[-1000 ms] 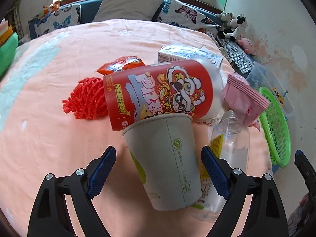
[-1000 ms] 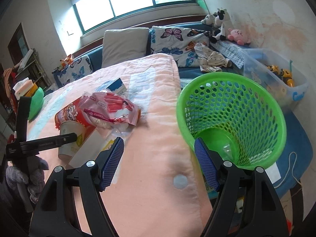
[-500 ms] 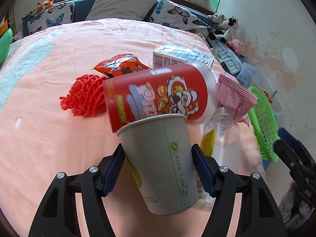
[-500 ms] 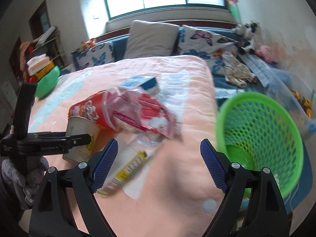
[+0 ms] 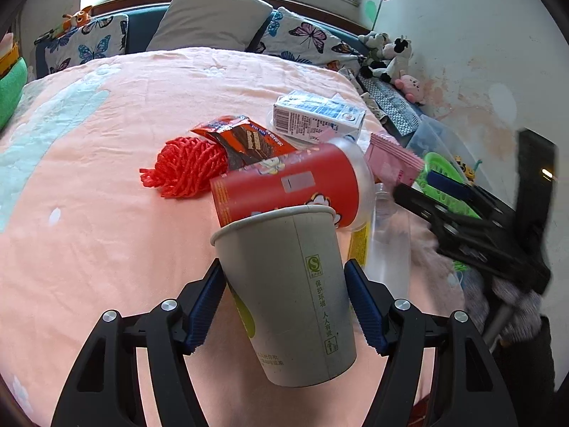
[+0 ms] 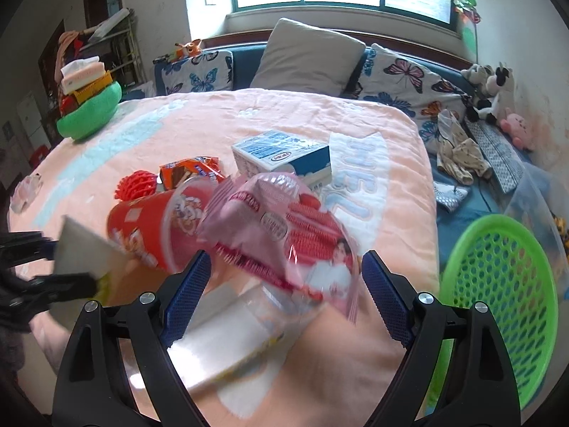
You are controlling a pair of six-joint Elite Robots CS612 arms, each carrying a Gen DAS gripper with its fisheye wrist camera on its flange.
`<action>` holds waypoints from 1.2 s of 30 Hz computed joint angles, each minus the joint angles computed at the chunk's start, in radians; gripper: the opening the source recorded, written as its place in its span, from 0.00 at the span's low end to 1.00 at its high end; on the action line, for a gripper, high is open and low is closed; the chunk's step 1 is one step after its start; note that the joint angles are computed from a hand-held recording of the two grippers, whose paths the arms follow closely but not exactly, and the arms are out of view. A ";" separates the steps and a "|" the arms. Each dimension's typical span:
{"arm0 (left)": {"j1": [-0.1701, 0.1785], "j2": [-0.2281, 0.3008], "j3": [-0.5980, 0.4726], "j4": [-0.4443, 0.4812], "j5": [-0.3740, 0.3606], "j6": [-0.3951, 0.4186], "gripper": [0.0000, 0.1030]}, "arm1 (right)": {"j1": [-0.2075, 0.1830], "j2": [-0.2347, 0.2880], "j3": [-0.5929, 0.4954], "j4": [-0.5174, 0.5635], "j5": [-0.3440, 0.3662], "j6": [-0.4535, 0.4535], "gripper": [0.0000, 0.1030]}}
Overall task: Collect trash
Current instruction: 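Grasp the pink snack wrapper with the right tool while the left tool holds the paper cup, then carry the wrapper and paper cup over the green basket and release both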
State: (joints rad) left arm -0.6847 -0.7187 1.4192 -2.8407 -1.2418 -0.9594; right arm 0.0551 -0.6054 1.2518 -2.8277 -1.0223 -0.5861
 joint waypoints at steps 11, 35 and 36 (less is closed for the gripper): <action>-0.005 -0.020 0.025 -0.045 0.010 0.026 0.64 | 0.008 0.040 -0.087 0.117 0.027 -0.013 0.79; -0.008 0.016 -0.073 -0.058 -0.026 0.119 0.64 | -0.068 -0.035 0.045 -0.093 0.149 0.188 0.62; -0.008 0.021 -0.085 -0.055 -0.030 0.129 0.64 | -0.075 -0.038 0.051 -0.105 0.156 0.209 0.62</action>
State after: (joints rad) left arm -0.6925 -0.6981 1.3343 -2.8953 -1.2716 -0.8302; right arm -0.0203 -0.6431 1.3025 -2.9323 -0.8666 -0.3769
